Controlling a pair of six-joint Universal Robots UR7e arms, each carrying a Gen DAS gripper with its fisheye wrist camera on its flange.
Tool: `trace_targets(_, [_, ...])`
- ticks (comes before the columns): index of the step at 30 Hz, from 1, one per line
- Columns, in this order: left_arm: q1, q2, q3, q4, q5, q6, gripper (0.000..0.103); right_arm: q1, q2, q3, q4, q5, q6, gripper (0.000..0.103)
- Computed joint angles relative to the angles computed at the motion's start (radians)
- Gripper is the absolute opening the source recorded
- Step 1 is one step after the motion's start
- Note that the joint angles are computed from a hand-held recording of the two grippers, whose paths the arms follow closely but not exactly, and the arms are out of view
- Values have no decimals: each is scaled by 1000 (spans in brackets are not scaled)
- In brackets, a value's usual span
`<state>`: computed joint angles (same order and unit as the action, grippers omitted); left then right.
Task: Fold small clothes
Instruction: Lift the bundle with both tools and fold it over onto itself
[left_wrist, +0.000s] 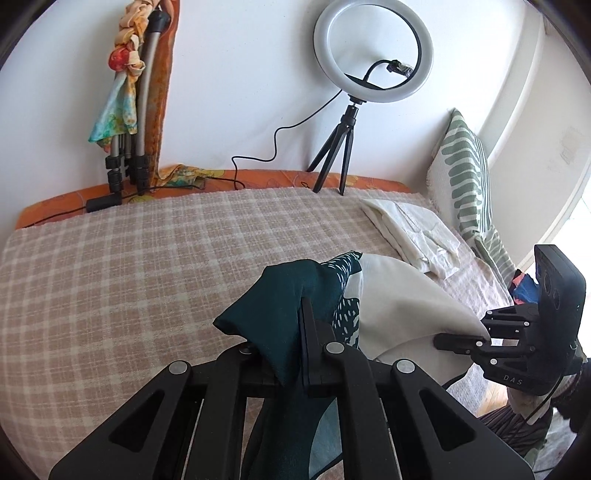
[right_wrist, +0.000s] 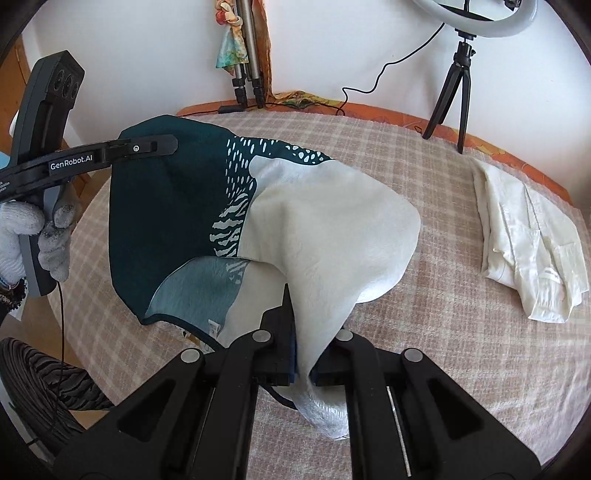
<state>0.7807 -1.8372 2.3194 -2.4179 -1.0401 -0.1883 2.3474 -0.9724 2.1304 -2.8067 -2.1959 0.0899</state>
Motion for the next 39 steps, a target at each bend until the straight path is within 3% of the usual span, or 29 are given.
trace_targets(9, [-45, 192, -52, -149, -62, 37, 6, -34, -157, 31, 71, -130, -45, 6])
trace_targets(18, [-60, 495, -186, -332, -149, 112, 6, -105, -304, 40, 128, -287, -144, 6])
trace_targets(22, [-58, 639, -276, -404, -180, 149, 6, -160, -347, 35, 76, -350, -235, 6])
trace_targets(25, [-52, 739, -356, -440, -198, 167, 6, -210, -353, 39, -54, -405, -375, 6])
trace_targets(33, [-12, 953, -560, -476, -217, 191, 6, -400, -388, 21, -264, -350, -606, 6])
trace_targets(39, [7, 1043, -636, -455, -168, 197, 6, -523, -398, 0, -232, -220, -585, 6])
